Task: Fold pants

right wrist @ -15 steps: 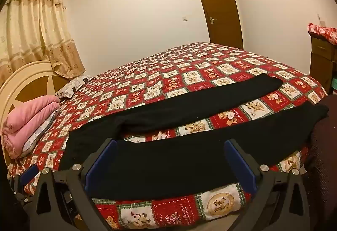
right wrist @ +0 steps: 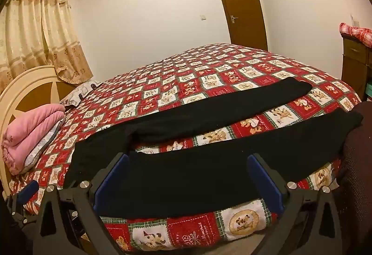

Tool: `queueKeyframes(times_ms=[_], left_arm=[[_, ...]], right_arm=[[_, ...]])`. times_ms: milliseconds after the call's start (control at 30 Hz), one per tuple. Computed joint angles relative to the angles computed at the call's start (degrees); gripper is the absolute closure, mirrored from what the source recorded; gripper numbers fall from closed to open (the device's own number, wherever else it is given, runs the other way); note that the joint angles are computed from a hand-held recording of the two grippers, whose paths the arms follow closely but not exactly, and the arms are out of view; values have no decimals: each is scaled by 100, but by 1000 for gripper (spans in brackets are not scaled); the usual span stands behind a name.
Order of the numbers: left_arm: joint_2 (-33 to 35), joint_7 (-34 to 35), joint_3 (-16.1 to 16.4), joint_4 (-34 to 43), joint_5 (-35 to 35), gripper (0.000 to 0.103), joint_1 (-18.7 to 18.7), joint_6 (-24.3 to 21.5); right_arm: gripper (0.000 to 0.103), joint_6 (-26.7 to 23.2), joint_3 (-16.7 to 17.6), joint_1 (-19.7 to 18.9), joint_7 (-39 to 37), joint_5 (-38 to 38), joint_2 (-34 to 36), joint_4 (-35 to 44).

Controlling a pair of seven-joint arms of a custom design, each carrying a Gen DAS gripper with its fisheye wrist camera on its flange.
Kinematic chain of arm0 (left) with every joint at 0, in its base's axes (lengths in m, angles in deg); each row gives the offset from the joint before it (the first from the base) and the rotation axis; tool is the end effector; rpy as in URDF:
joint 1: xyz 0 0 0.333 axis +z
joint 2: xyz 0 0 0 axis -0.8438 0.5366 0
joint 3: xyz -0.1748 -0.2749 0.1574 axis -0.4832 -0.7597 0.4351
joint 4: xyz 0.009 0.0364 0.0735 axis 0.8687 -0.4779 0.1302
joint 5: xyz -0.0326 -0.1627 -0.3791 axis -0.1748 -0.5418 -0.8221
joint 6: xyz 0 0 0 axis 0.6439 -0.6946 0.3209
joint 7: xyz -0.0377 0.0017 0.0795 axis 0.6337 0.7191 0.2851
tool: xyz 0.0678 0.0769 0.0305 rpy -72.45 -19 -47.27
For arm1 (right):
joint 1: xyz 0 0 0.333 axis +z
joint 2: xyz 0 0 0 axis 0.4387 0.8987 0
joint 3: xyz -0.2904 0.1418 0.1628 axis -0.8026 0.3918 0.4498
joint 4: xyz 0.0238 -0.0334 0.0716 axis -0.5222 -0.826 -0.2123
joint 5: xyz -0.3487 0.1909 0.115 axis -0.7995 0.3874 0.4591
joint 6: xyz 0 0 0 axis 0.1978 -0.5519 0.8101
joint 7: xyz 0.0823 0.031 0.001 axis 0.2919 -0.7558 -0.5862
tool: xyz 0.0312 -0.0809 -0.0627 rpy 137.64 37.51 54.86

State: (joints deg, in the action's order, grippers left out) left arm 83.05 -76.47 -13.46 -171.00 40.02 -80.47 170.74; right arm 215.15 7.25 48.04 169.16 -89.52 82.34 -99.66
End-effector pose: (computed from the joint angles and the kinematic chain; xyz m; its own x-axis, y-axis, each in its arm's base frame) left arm 0.6611 -0.3119 0.5482 0.3718 -0.9192 -0.1297 -0.5727 -0.1171 -0.8113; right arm 0.6926 0.2201 0.5399 0.0863 -0.9645 -0.2494 -0.5537 0.1617 -0.8169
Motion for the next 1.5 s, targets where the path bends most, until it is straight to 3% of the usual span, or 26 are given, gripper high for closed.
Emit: queueKeyframes(times_ms=[67,233,1500], left_arm=[[55,49,7,43,16,0,-4,27],[36,52,24,12,13,0,-16,20],[73,103,5,3,-139,0,22,25]], right_arm=[[1,-60,277,-284,-241,158,105,139],[1,-93,337,-323,-376,299,104,137],[1,-76,170,-150,-294,342,117,57]])
